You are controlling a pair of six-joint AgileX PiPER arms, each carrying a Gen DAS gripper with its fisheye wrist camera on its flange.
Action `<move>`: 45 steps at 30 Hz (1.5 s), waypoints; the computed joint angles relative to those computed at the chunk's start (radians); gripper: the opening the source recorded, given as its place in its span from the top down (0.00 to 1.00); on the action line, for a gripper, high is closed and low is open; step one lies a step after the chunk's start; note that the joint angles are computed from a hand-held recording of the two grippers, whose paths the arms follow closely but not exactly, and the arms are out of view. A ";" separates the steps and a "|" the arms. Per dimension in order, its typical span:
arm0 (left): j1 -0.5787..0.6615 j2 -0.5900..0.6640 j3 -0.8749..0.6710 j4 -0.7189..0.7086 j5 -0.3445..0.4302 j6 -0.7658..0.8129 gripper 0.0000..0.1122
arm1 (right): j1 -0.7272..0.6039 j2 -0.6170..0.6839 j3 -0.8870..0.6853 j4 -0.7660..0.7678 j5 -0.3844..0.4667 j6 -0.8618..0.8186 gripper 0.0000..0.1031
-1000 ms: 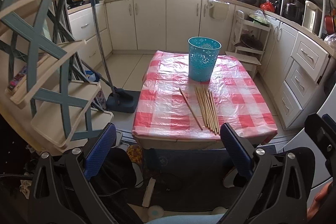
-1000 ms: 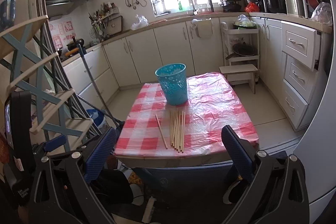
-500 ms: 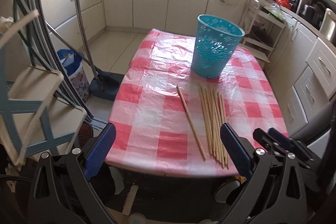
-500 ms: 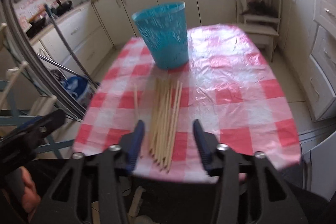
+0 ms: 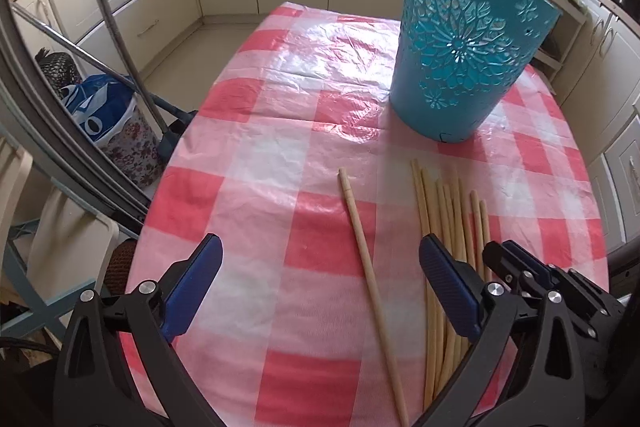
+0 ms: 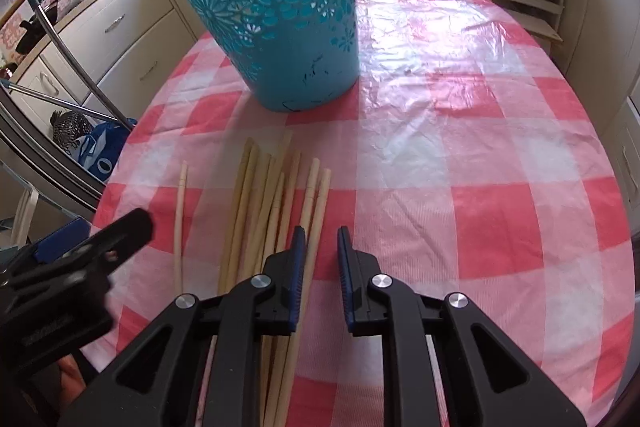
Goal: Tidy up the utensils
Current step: 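Reach the left gripper to a single wooden stick and close on it, then lift the stick into the teal basket with the left gripper while the right gripper grasps another stick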
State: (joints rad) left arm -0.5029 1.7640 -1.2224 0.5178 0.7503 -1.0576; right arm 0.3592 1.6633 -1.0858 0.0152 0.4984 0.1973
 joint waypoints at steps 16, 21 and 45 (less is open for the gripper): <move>0.040 0.115 -0.058 -0.082 -0.135 0.310 0.69 | -0.057 0.073 -0.140 0.120 0.166 -0.313 0.93; 0.127 0.100 -0.057 -0.345 -0.183 0.630 0.83 | -0.043 0.085 -0.159 0.128 0.196 -0.297 0.92; 0.116 0.083 -0.143 -0.413 -0.066 0.759 0.96 | -0.035 0.071 -0.139 0.121 0.197 -0.334 0.87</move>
